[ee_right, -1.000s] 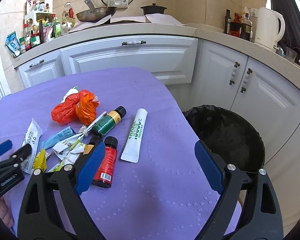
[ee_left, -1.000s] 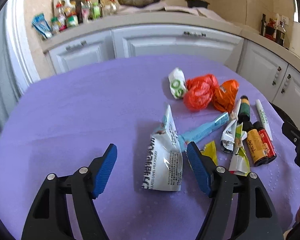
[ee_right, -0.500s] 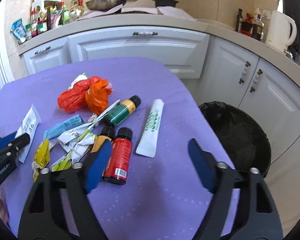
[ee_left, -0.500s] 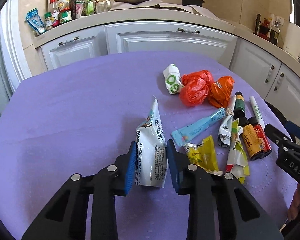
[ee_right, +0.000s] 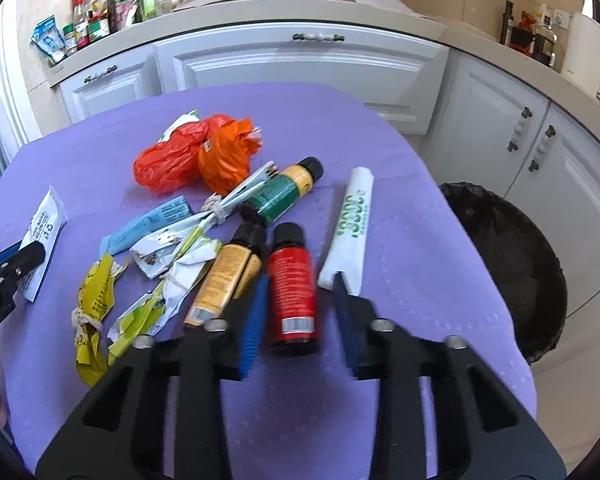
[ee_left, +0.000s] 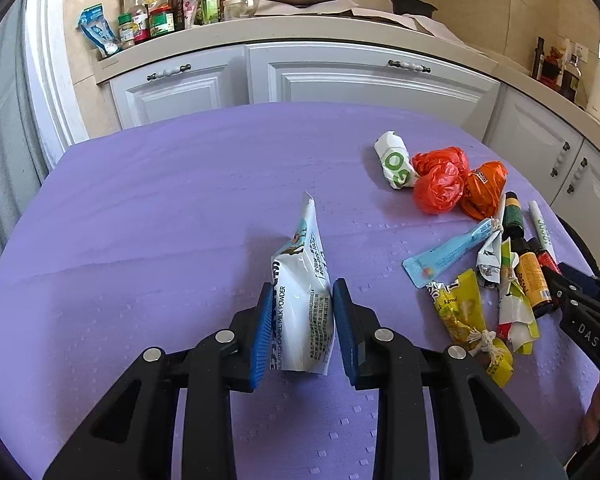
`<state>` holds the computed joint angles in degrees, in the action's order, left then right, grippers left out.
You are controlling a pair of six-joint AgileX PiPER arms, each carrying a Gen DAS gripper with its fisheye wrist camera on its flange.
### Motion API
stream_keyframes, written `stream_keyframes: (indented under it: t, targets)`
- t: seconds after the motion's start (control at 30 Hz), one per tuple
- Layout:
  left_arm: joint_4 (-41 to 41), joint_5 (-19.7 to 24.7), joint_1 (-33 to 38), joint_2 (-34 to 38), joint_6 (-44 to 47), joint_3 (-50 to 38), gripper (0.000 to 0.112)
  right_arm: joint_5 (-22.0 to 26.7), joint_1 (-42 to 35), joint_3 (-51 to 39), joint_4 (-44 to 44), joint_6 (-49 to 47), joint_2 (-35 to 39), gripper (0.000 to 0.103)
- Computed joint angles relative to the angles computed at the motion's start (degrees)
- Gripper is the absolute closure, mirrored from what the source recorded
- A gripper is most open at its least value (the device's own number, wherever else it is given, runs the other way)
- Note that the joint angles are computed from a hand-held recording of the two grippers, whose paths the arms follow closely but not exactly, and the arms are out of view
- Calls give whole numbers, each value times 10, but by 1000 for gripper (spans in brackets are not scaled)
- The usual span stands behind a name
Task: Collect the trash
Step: 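Grasp the red bottle with the right tool, then carry the packet and red bottle over the bin and open both tools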
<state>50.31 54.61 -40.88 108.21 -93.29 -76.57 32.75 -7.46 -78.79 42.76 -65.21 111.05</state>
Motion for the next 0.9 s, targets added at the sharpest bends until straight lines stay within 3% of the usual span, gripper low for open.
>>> stream_keyframes:
  t: [0.53,0.9]
  targets:
    - [23,9,-18,-9,-22,-7,83,5,-33,15,91,-80,-29,80]
    - [44,12,-44,46,40,-137,83,0,-87,-18,132,-103,-27,80]
